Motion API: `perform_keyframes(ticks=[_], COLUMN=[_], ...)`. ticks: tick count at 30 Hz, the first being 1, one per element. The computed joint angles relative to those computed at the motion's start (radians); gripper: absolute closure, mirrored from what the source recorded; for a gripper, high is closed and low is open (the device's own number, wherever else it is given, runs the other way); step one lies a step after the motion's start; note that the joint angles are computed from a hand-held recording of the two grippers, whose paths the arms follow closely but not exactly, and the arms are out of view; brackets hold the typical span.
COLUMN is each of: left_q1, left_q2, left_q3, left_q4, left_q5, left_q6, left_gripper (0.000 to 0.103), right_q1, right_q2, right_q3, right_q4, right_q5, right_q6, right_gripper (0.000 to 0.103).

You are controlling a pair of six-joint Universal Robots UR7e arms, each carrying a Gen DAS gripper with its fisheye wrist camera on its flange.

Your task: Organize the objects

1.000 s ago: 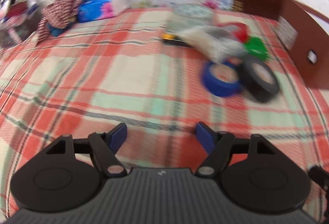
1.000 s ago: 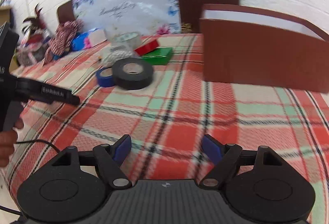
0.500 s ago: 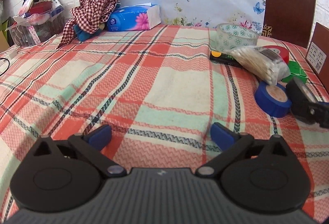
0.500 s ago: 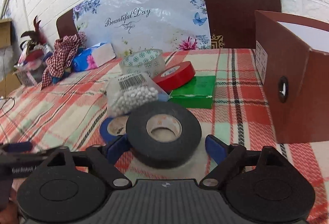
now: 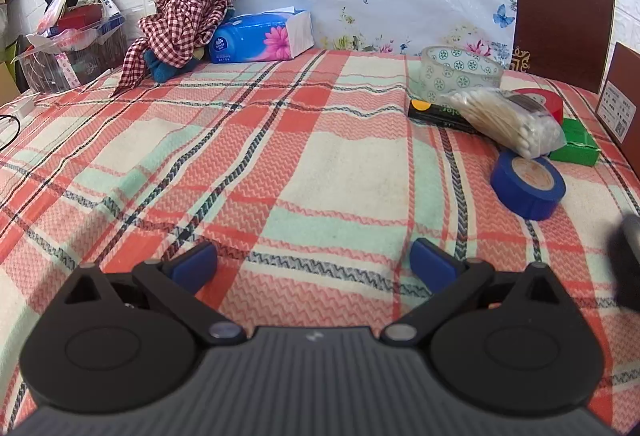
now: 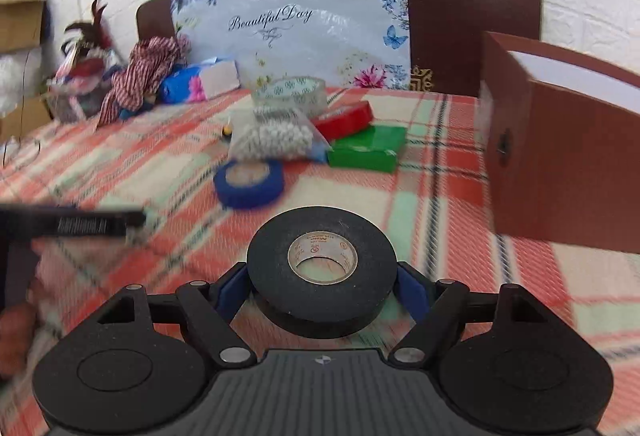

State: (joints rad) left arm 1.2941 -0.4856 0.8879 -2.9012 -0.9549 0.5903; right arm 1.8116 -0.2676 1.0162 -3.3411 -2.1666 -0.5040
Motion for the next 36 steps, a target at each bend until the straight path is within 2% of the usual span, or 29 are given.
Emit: perform_keyframes(ticks=[3, 7, 8, 9, 10, 12, 13, 16, 20, 25, 27, 29, 30, 31, 33, 36], left_q1=[-0.003, -0.021, -0.031, -0.039, -0.044, -0.058, -0.069, -0.109, -0.15, -0.187, -0.192, -0.194, -0.198, -0.206, -0.211, -0.229], left_q2=[0.0, -0.001, -0.009, -0.034, -0.068, -0.121, -0.137, -0.151, -0.126, -0.089, -0.096, -0.103, -0.1, -0.096, -0.086, -0.094], left_q3=[0.004, 0.026, 0.044, 0.073, 0.101, 0.138, 0.156, 0.181, 0.143, 0.129, 0.154, 0.18, 0.181, 0.188, 0.163, 0.146], left_q4=[-0.011, -0.046, -0.044, 0.0, 0.086, 0.251, 0.294, 0.415, 0.602, 0.722, 0.713, 0.681, 0.668, 0.643, 0.645, 0.589], left_q5=[0.008, 0.065, 0.083, 0.072, 0.023, -0.101, -0.152, -0.249, -0.336, -0.314, -0.329, -0.345, -0.333, -0.292, -0.289, -0.329], left_q6=[0.007, 0.027, 0.02, -0.02, -0.08, -0.161, -0.158, -0.127, -0.147, -0.148, -0.129, -0.093, -0.089, -0.079, -0.089, -0.057], left_gripper=[0.0, 0.001, 0.004, 0.014, 0.023, 0.031, 0.034, 0.034, 0.036, 0.039, 0.04, 0.055, 0.062, 0.069, 0.069, 0.069], right_q1=[0.009, 0.004, 0.002, 0.0, -0.002, -0.002, 0.0, 0.0, -0.011, -0.016, -0.019, -0.019, -0.02, -0.021, -0.022, -0.014], right_q2=[-0.069, -0.13, -0.141, -0.151, -0.159, -0.159, -0.149, -0.138, -0.171, -0.193, -0.204, -0.207, -0.209, -0.212, -0.217, -0.181], right_q3=[0.164, 0.293, 0.313, 0.331, 0.346, 0.363, 0.358, 0.35, 0.39, 0.414, 0.42, 0.415, 0.415, 0.42, 0.424, 0.379], right_q4=[-0.135, -0.284, -0.302, -0.317, -0.328, -0.356, -0.371, -0.381, -0.37, -0.351, -0.326, -0.305, -0.302, -0.316, -0.341, -0.507], right_q5=[-0.077, -0.172, -0.185, -0.189, -0.186, -0.18, -0.185, -0.179, -0.136, -0.115, -0.108, -0.111, -0.109, -0.095, -0.064, -0.025], right_q6=[-0.055, -0.002, 0.025, 0.04, 0.043, 0.019, -0.005, -0.05, 0.001, 0.016, 0.028, 0.032, 0.026, 0.02, 0.01, -0.141], right_gripper=[0.026, 0.026, 0.027, 0.026, 0.025, 0.025, 0.025, 0.024, 0.024, 0.025, 0.025, 0.029, 0.029, 0.03, 0.03, 0.03])
